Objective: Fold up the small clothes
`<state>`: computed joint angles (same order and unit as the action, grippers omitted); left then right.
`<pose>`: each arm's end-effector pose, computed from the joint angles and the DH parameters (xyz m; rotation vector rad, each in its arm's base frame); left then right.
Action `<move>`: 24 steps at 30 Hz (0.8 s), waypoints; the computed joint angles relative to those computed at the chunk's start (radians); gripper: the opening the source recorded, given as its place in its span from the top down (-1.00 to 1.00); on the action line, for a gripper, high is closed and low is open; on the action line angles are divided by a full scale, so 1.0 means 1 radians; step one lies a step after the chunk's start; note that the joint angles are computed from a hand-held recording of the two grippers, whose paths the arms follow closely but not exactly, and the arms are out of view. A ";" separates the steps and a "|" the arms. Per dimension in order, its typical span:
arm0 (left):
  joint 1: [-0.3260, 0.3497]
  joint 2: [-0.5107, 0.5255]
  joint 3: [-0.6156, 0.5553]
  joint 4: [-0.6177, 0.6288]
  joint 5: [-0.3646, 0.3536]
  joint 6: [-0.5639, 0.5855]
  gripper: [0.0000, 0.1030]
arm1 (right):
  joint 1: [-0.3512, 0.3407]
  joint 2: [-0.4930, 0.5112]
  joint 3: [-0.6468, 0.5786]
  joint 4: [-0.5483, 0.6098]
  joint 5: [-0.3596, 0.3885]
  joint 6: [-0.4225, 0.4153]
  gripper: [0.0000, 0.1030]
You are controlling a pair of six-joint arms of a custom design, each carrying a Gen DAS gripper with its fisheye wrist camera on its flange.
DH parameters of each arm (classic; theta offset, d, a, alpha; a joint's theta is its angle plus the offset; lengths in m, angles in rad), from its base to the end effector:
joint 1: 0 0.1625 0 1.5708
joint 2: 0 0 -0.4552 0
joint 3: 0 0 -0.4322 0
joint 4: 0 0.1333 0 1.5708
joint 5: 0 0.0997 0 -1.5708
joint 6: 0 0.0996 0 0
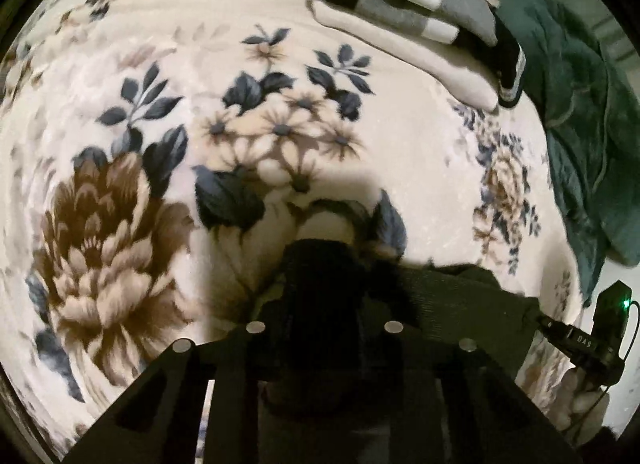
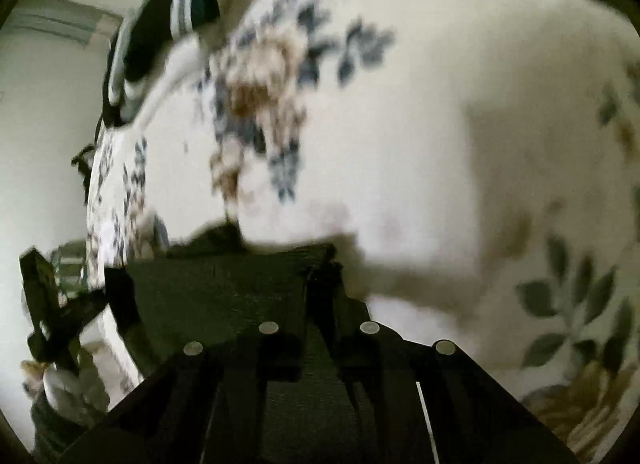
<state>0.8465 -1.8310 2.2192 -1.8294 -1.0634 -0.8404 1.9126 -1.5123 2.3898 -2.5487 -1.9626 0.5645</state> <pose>-0.1094 -0.3979 0.3396 -0.1100 2.6671 -0.3650 0.2276 -0.3555 0.2029 -0.3400 -2.7889 0.3710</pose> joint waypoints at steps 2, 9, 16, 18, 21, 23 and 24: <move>0.015 0.009 -0.002 -0.017 -0.006 -0.005 0.62 | 0.015 0.012 -0.029 -0.030 -0.039 0.008 0.83; 0.078 0.022 -0.019 -0.026 -0.069 -0.014 0.44 | -0.067 0.079 -0.101 0.141 -0.004 -0.002 0.60; -0.009 -0.123 0.002 0.112 -0.069 -0.105 -0.46 | -0.014 -0.215 -0.006 0.352 0.043 0.137 0.07; -0.046 -0.188 0.024 0.164 -0.080 -0.175 -0.46 | 0.007 -0.332 0.050 0.438 0.085 0.243 0.07; -0.106 -0.279 0.063 0.259 -0.108 -0.304 -0.46 | 0.022 -0.442 0.137 0.451 0.174 0.356 0.06; -0.125 -0.318 0.086 0.301 -0.137 -0.360 -0.46 | 0.032 -0.450 0.194 0.393 0.212 0.401 0.10; -0.133 -0.338 0.099 0.314 -0.151 -0.383 -0.46 | 0.042 -0.446 0.214 0.355 0.213 0.420 0.58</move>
<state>0.7137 -2.1692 2.3179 -1.5154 -1.2141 -1.2232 1.9541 -1.9583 2.6043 -2.1940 -1.7493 0.9843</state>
